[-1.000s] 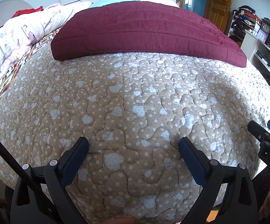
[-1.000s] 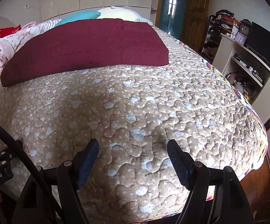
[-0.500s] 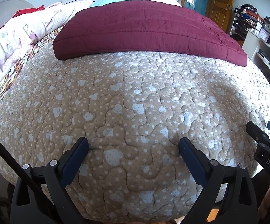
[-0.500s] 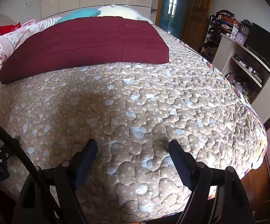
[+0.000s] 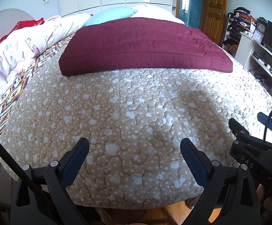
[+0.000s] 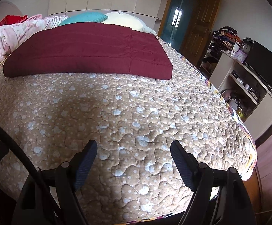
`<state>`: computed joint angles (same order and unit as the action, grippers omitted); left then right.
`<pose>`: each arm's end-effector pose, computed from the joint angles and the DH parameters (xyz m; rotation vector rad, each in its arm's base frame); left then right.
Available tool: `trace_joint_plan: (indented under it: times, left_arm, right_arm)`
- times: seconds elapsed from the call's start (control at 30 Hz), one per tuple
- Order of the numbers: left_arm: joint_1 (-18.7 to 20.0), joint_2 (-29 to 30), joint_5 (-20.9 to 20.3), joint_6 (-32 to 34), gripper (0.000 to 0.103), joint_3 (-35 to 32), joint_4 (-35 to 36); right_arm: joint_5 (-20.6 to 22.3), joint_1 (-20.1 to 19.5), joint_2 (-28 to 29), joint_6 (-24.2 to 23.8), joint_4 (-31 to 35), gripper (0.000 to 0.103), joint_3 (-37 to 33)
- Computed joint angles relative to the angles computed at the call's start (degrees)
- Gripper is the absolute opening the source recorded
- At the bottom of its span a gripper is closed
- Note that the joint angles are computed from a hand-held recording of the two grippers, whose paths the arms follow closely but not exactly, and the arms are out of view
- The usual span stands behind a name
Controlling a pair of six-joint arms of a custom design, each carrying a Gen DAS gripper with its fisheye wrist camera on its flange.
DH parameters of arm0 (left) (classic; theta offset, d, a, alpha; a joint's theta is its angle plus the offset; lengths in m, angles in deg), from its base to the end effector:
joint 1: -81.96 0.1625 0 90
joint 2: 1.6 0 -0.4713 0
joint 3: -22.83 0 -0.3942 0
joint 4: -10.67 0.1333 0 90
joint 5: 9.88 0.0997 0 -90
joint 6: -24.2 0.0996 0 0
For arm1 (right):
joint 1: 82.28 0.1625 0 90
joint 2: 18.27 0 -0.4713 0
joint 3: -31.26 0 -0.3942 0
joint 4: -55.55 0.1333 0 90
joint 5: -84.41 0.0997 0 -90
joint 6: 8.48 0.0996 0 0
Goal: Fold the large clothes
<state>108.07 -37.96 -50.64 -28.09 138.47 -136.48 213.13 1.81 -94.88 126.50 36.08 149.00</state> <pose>-0.3757 -0.4166 -0.0432 0.4366 2.2628 -0.6556 0.0252 -0.4464 0.2404 0.2098 -1.9505 0.8812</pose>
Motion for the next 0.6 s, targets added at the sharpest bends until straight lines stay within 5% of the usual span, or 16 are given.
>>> trace_joint_plan:
  times: [0.6]
  left_arm:
    - [-0.2, 0.0, -1.1, 0.2, 0.097, -0.3, 1.0]
  right_arm:
    - [0.3, -0.2, 0.5, 1.4, 2.0, 0.085, -1.1]
